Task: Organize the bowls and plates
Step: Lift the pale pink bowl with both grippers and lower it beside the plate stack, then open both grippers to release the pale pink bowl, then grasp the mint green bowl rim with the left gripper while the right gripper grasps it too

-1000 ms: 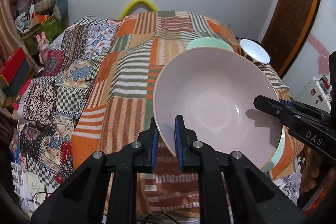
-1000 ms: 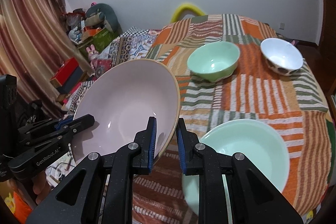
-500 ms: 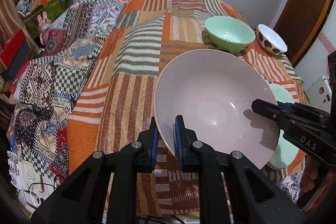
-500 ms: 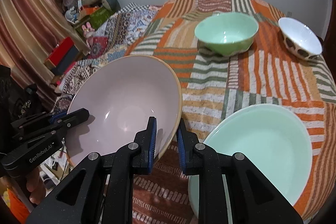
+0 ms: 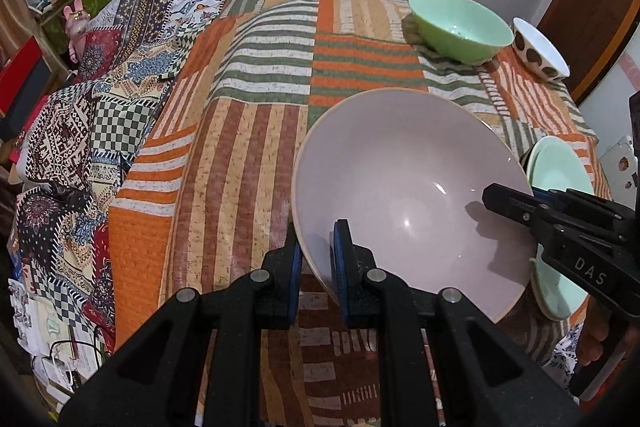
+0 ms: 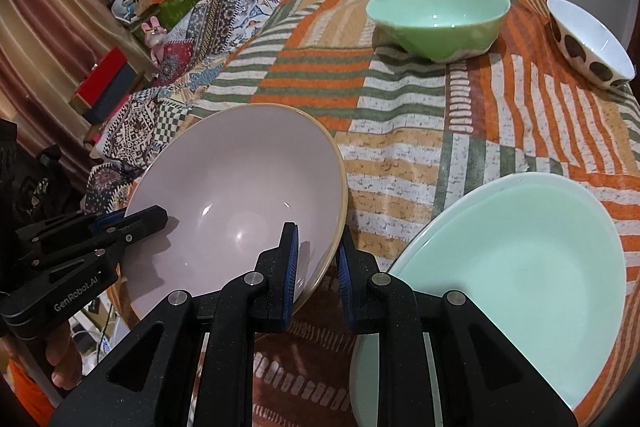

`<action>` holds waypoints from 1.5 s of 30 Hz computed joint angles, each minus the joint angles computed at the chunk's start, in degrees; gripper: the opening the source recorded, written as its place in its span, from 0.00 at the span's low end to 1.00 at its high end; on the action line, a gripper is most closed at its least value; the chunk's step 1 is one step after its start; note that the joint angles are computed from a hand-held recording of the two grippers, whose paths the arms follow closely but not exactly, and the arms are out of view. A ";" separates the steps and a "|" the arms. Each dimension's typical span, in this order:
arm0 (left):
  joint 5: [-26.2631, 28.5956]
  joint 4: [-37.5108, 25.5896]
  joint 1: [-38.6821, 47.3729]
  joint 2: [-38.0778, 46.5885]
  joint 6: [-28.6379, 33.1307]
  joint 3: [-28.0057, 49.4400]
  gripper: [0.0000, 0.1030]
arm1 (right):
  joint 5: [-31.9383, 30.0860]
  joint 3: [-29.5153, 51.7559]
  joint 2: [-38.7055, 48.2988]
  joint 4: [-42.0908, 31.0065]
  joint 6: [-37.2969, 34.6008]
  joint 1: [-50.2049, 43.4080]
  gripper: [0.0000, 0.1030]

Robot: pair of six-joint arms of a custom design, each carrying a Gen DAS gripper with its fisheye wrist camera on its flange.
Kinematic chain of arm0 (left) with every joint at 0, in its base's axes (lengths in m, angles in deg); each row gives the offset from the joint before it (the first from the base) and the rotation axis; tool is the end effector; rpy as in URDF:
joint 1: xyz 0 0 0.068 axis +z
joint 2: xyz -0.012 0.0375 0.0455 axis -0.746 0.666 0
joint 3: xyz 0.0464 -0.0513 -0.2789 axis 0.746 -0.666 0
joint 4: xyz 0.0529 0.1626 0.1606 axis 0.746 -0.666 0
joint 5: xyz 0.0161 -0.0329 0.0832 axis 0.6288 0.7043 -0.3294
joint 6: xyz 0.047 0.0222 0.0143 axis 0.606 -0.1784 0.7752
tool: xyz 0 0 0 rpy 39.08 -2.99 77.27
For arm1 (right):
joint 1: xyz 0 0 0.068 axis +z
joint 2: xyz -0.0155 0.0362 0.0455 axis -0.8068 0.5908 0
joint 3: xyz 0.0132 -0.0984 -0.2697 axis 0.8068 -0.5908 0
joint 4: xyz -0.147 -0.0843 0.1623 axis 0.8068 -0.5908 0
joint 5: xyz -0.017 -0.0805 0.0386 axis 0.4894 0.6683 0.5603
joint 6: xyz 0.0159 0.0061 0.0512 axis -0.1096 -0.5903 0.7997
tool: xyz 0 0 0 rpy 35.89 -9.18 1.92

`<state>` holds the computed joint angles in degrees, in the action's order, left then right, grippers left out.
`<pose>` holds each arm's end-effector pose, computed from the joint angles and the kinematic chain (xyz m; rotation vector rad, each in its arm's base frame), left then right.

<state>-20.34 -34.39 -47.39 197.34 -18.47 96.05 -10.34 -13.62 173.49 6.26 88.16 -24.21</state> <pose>0.2831 -0.0046 0.0943 0.4641 2.6210 -0.2380 0.2224 0.1230 0.1177 0.1460 2.5854 0.3197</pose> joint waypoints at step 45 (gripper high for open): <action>3.47 -11.19 -6.51 -25.80 -7.15 5.46 0.88 | 6.58 0.25 -31.02 -17.34 -9.59 -10.29 0.43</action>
